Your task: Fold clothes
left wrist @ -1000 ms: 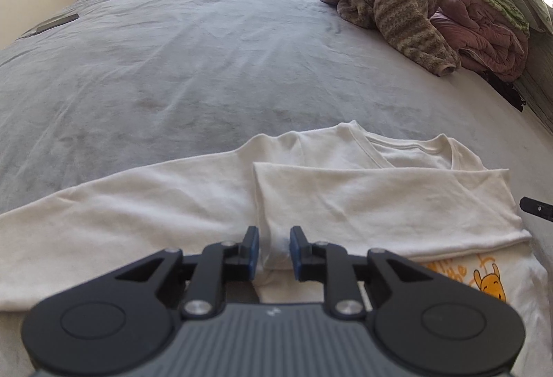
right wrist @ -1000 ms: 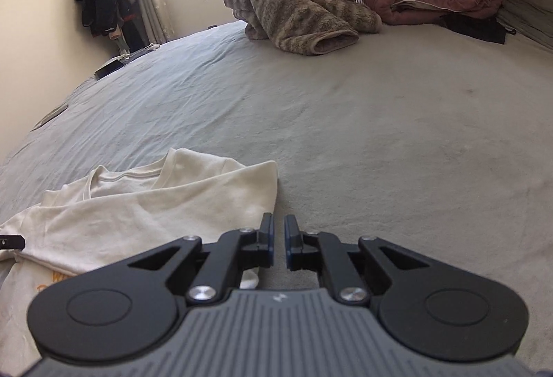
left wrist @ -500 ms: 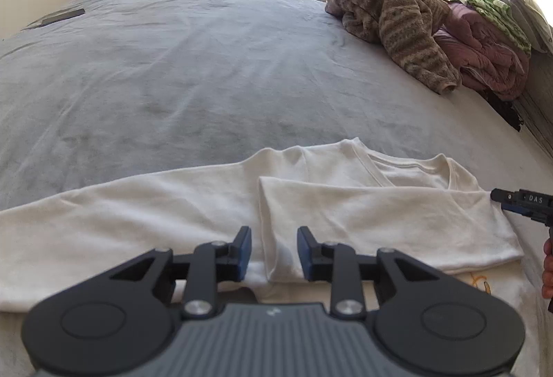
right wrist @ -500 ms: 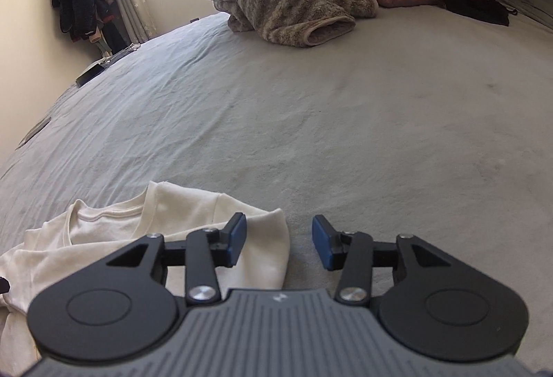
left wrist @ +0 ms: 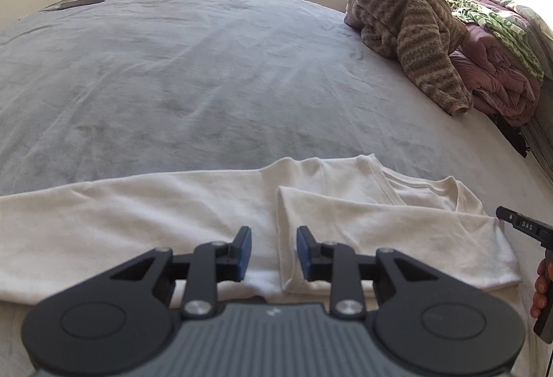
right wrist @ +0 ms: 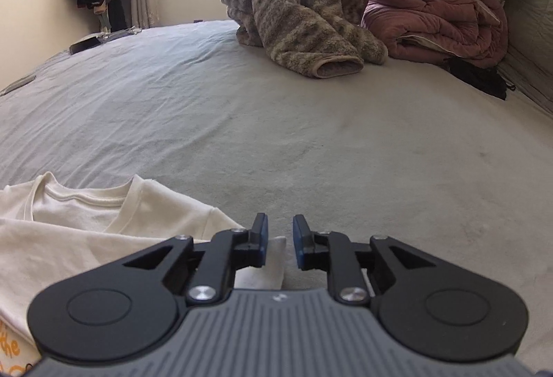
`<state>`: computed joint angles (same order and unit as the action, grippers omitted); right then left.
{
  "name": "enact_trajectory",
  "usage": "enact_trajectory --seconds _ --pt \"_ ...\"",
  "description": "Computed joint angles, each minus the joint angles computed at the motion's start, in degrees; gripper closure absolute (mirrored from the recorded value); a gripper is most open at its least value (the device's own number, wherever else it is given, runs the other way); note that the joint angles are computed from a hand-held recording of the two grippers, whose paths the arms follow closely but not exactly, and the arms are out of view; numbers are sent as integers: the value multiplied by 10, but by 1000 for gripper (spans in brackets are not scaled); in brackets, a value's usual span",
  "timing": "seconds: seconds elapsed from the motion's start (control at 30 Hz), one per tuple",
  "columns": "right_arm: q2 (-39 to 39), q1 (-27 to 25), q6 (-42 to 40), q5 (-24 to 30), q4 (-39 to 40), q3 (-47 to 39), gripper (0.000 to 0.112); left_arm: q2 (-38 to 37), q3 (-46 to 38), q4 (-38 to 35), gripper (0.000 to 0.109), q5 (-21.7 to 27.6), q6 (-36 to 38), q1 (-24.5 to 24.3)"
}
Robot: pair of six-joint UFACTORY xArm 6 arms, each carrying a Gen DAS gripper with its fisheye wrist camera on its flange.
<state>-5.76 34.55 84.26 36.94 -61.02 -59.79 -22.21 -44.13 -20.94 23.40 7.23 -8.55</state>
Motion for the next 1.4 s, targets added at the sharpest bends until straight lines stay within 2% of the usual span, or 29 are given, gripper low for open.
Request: enact_trajectory --seconds 0.03,0.1,0.23,0.33,0.47,0.57,0.6,0.63,0.77,0.87,0.97,1.07,1.27,1.4 --pt "-11 4 12 1 -4 7 91 0 0 -7 82 -1 3 1" --pt "-34 16 -20 -3 30 23 91 -1 -1 -23 82 -1 9 1" --pt "-92 60 -66 15 98 62 86 9 -16 -101 81 25 33 3" --pt "-146 94 -58 -11 116 112 84 19 -23 -142 80 42 39 2" --pt "-152 118 -30 -25 97 114 85 31 -11 -70 80 6 -18 -9" --pt "-132 121 -42 -53 89 100 84 29 -1 -56 87 -15 -21 -12" --pt "-126 125 -54 -51 90 96 84 29 2 -26 95 -24 -33 -15" --pt "-121 128 -66 -49 92 93 84 29 6 2 96 -32 -44 -18" --pt "-119 126 -86 -44 114 106 84 24 18 91 97 -53 -86 -25" --pt "-108 121 -128 -33 163 107 84 16 20 146 97 -51 -126 -28" --pt "-94 134 -125 -17 134 100 82 1 23 172 96 -54 -142 -31" --pt "-90 142 -127 -9 125 94 81 -15 29 232 96 -53 -185 -26" --pt "-89 142 -106 -74 113 96 78 -75 60 121 96 -10 -85 -45" --pt "-70 154 -133 -70 144 83 73 -114 87 75 96 10 -8 -69"
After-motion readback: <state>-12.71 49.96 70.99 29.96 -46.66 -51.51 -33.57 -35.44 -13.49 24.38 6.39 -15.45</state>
